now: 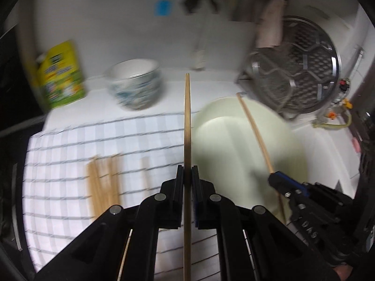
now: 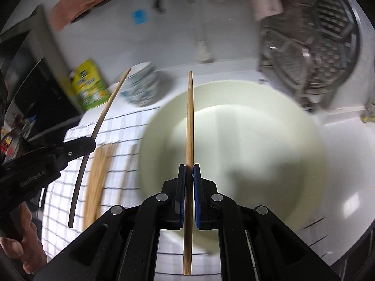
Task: Organize utensils
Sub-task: 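Carry the held chopsticks in both tools over the white basin, then open both tools to drop the chopsticks into the white basin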
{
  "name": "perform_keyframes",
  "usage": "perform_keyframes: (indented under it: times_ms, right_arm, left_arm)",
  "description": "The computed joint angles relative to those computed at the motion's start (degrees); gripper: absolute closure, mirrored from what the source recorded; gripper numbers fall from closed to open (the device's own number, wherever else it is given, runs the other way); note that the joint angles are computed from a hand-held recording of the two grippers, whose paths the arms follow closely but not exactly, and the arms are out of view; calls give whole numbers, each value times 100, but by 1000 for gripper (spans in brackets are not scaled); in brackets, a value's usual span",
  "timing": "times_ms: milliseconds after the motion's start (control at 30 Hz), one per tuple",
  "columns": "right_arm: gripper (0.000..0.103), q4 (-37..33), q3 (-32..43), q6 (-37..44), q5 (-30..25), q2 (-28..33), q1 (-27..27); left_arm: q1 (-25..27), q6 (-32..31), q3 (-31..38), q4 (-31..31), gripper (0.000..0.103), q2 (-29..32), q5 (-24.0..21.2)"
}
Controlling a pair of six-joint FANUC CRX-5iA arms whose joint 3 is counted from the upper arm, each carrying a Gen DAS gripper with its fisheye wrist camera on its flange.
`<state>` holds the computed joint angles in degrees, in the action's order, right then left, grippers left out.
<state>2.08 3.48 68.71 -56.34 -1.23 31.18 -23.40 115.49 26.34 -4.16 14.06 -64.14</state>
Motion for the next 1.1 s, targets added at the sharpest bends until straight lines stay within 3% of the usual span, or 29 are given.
perform_keyframes:
  times_ms: [200,333,733,767,800,833,900,1100]
  right_arm:
    - [97,-419,335,633,-228,325,-838]
    - [97,-753,601,1043,-423,628,-1142]
    - [96,-1279,803,1439,-710,991,-1497]
    - [96,-1270,778,1419,-695,977,-1500]
    - [96,-1247,762,1389,-678,965,-1492]
    - [93,-1229,730,1366,-631,936,-1490]
    - [84,-1157,683,1313,-531,880,-1466]
    - [83,-1067,617,1261,-445,736,-1424]
  left_arm:
    - [-312,-133,1338,254,96,1150,-256]
    - [-423,-134,2124,263,96,1799,-707]
    - [-466,-83,2952,154,95,2495,-1558]
    - [-467,-61,2990,146,93,2519,-1592]
    - [-468,-27,2989,128,82,2512,-1593]
    - [-474,9,3004,102,60,2515,-1599]
    - [-479,142,2789,2,36,2349,-1405]
    - [-462,303,2506,-171,38,2040,-1265]
